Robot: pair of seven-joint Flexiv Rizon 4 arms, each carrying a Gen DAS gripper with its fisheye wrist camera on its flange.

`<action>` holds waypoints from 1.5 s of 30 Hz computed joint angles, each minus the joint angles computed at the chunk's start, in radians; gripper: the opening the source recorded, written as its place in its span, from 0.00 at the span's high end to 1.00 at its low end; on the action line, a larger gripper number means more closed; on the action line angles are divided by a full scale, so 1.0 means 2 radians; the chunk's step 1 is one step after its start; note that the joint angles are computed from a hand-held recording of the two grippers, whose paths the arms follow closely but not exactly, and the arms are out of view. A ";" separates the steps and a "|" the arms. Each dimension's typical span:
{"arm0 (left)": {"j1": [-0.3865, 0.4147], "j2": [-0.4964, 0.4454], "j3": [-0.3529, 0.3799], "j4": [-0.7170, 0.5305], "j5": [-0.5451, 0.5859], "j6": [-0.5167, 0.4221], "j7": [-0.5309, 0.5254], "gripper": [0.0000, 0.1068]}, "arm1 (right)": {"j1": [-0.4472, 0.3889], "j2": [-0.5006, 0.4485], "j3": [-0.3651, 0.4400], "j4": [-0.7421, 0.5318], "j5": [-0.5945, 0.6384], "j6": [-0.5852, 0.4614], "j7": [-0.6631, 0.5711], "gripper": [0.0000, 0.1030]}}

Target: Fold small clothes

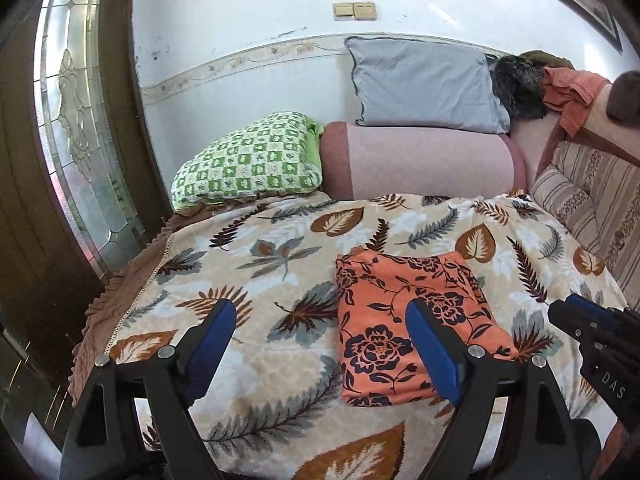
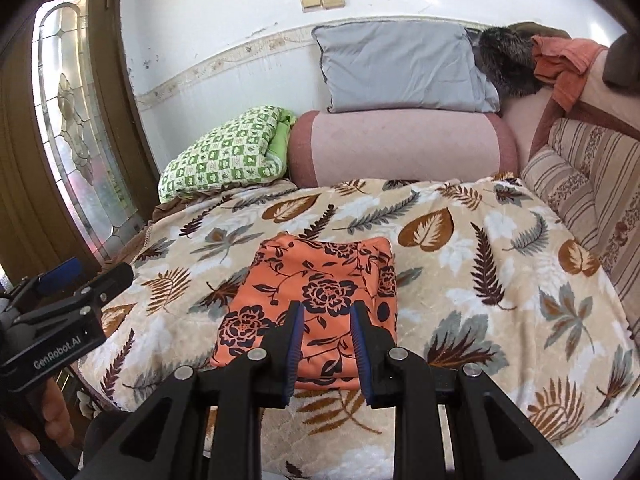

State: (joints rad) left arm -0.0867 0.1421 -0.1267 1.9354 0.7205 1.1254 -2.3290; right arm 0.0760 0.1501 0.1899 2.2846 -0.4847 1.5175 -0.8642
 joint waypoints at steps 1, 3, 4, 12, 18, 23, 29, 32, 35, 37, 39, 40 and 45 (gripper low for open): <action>0.001 0.002 0.000 0.000 0.002 -0.002 -0.002 0.19 | -0.007 0.000 0.004 0.001 -0.011 0.003 0.009 0.74; 0.002 0.006 -0.002 0.000 0.007 -0.007 -0.007 0.19 | -0.010 0.002 0.004 0.002 -0.017 0.010 0.012 0.74; 0.003 0.008 -0.003 0.000 0.009 -0.009 -0.009 0.19 | -0.014 0.002 0.006 0.003 -0.022 0.015 0.016 0.74; 0.009 0.021 -0.002 0.013 -0.006 0.002 0.002 0.18 | -0.040 0.005 0.015 0.008 -0.067 0.035 0.051 0.74; 0.013 0.029 -0.007 0.019 -0.011 0.006 0.009 0.18 | -0.027 0.008 0.011 0.012 -0.047 0.027 0.040 0.74; 0.020 0.038 -0.011 0.027 -0.035 0.001 0.005 0.18 | -0.028 0.008 0.011 0.013 -0.044 0.028 0.037 0.74; 0.039 0.055 -0.054 0.006 0.035 -0.068 -0.055 0.18 | -0.049 0.009 0.023 0.017 -0.070 0.042 0.061 0.74; 0.030 0.055 -0.060 -0.002 0.052 -0.093 -0.045 0.18 | -0.053 0.010 0.024 0.018 -0.074 0.049 0.063 0.74; 0.015 0.046 -0.048 -0.006 0.042 -0.094 -0.013 0.18 | -0.065 0.008 0.030 0.017 -0.089 0.054 0.072 0.74; 0.006 0.040 -0.042 -0.009 0.030 -0.102 0.016 0.18 | -0.065 0.007 0.031 0.017 -0.092 0.054 0.075 0.74; 0.005 0.039 -0.046 -0.013 0.045 -0.110 0.011 0.18 | -0.075 0.005 0.035 0.017 -0.104 0.059 0.085 0.74; 0.004 0.040 -0.045 -0.013 0.050 -0.110 0.006 0.18 | -0.074 0.004 0.034 0.016 -0.105 0.057 0.086 0.74; -0.002 0.042 -0.011 0.009 0.006 -0.047 0.016 0.18 | -0.074 0.004 0.032 0.016 -0.114 0.057 0.092 0.74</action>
